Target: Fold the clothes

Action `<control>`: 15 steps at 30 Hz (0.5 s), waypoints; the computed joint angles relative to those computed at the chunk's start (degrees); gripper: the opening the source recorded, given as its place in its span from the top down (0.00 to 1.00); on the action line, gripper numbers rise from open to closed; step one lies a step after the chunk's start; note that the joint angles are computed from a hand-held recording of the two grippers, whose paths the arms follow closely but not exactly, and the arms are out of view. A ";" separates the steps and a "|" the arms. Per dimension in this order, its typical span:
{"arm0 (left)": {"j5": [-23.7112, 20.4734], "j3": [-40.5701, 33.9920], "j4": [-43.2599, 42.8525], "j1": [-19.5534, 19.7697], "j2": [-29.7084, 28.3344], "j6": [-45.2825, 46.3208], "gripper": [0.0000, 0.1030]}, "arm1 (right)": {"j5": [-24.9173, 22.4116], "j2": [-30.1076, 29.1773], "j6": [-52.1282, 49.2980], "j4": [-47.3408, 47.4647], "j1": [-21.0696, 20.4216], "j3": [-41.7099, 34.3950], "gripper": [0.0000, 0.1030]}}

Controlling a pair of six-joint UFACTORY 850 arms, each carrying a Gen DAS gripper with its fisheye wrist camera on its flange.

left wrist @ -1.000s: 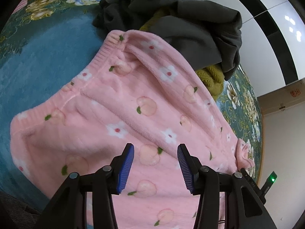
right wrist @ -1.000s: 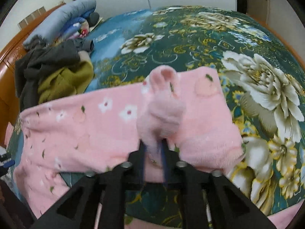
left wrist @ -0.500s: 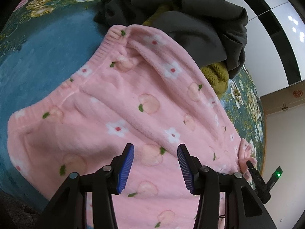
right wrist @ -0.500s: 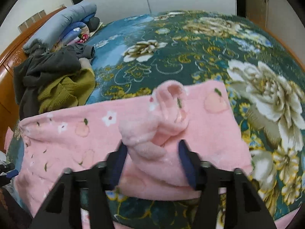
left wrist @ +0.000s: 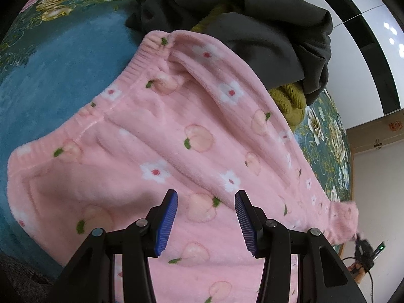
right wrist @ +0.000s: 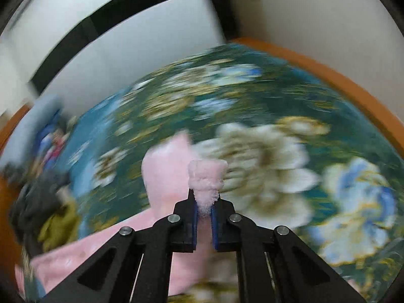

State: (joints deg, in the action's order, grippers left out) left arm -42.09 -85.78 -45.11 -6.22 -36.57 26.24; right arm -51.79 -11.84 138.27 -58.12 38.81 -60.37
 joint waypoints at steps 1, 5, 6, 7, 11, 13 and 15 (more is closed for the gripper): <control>0.00 -0.05 0.21 -0.08 -0.07 -0.20 0.50 | -0.37 0.97 0.94 1.81 -0.44 1.71 0.92; 0.03 -0.21 0.94 -0.25 -0.15 -0.30 0.50 | 2.81 2.52 2.99 10.85 -2.62 7.52 0.92; 0.08 -0.18 0.97 -0.23 -0.11 -0.26 0.50 | 4.12 2.45 3.29 12.71 -3.04 8.52 0.92; 0.13 -0.14 0.88 -0.17 -0.06 -0.29 0.50 | 5.23 2.23 3.59 13.83 -3.19 9.04 0.92; 0.17 -0.22 0.36 0.00 -0.15 -0.72 0.50 | 8.13 1.26 5.21 16.20 -3.56 10.31 0.87; 0.13 -0.13 -0.12 0.05 -0.14 -0.58 0.50 | 7.97 1.61 6.47 15.95 -3.17 10.75 0.78; 0.08 -0.06 -0.58 0.10 -0.15 -0.46 0.50 | 6.70 2.77 9.28 15.65 -2.06 11.20 0.60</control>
State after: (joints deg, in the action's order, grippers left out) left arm -42.01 -85.84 -45.69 -6.12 -36.72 25.78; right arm -45.09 -9.07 147.55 -42.47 36.74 -49.16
